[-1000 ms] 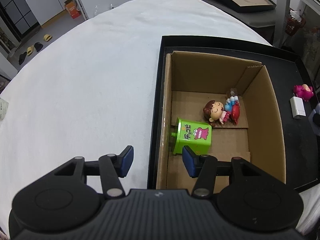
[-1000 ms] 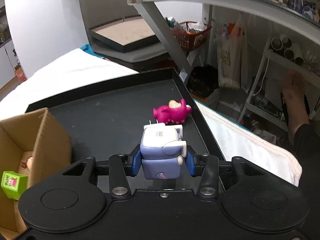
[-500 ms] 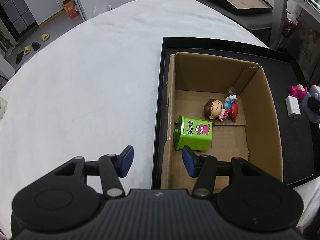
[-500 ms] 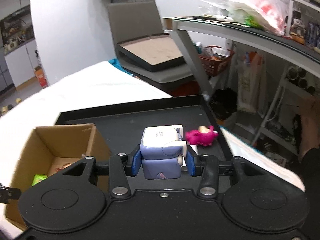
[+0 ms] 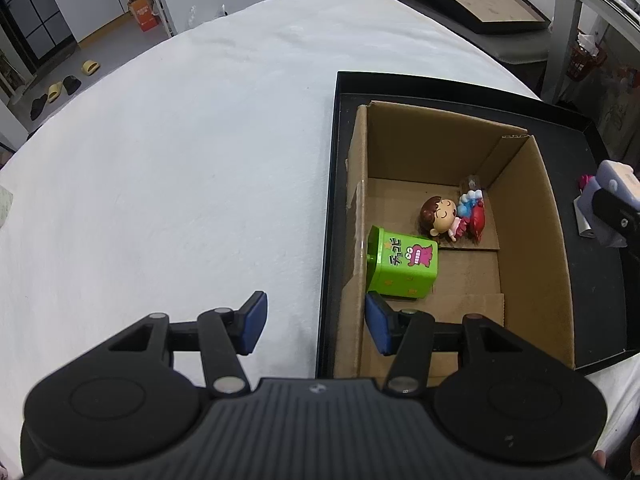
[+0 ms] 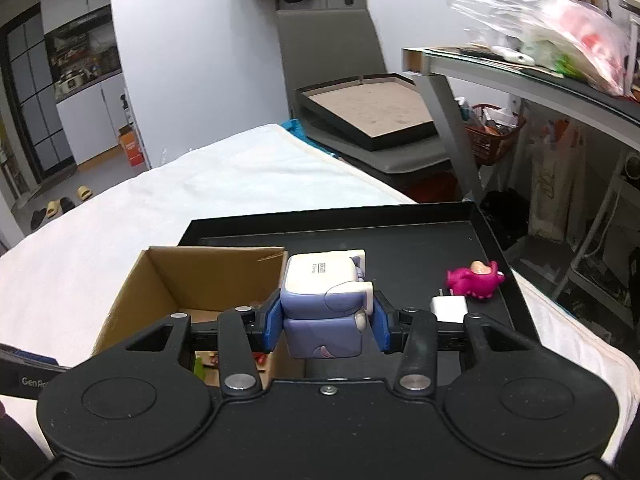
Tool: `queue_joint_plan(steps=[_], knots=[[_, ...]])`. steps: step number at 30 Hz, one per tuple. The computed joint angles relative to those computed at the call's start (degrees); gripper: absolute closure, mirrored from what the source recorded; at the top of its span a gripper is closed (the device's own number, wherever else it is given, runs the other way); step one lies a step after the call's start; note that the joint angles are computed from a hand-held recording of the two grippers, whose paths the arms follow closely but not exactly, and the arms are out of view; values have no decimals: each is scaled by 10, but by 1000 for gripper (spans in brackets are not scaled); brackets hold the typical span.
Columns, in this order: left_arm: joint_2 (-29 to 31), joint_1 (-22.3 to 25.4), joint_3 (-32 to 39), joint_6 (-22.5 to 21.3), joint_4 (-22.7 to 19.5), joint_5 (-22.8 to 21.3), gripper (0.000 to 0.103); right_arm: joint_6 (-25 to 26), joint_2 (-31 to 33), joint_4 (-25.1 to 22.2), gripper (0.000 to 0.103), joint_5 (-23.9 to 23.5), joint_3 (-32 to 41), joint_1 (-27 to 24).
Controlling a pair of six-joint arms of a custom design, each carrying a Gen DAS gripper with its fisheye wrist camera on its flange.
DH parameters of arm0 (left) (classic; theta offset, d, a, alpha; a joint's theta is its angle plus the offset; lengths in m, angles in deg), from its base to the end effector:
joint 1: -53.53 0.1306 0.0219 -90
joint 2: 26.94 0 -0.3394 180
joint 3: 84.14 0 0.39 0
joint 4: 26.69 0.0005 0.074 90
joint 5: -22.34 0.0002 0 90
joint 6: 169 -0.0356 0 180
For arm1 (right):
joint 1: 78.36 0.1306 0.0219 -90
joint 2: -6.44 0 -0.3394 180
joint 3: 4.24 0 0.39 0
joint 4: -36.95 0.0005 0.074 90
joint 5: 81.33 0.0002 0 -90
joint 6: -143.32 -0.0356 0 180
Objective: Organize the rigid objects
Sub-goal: 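Carry the lavender cube toy into the box and release it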
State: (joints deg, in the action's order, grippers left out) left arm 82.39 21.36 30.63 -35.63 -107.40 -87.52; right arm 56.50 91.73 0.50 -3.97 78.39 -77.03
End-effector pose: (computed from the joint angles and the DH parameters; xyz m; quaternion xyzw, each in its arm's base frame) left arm 0.4714 -0.2828 0.3838 -0.1173 0.9701 0.0578 0.2046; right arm 0.4676 0.0181 0.3820 -0.0826 0.8950 0.0925 0.4286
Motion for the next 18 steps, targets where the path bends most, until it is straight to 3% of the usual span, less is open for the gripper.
queue_joint_plan(steps=[14,18], knots=[[-12,7,-36,-20,45,41,51,17,4,16,60,11,-5,45],[-20,6,-52,-11,59,28,52,22,9,21,60,13,-3,61]])
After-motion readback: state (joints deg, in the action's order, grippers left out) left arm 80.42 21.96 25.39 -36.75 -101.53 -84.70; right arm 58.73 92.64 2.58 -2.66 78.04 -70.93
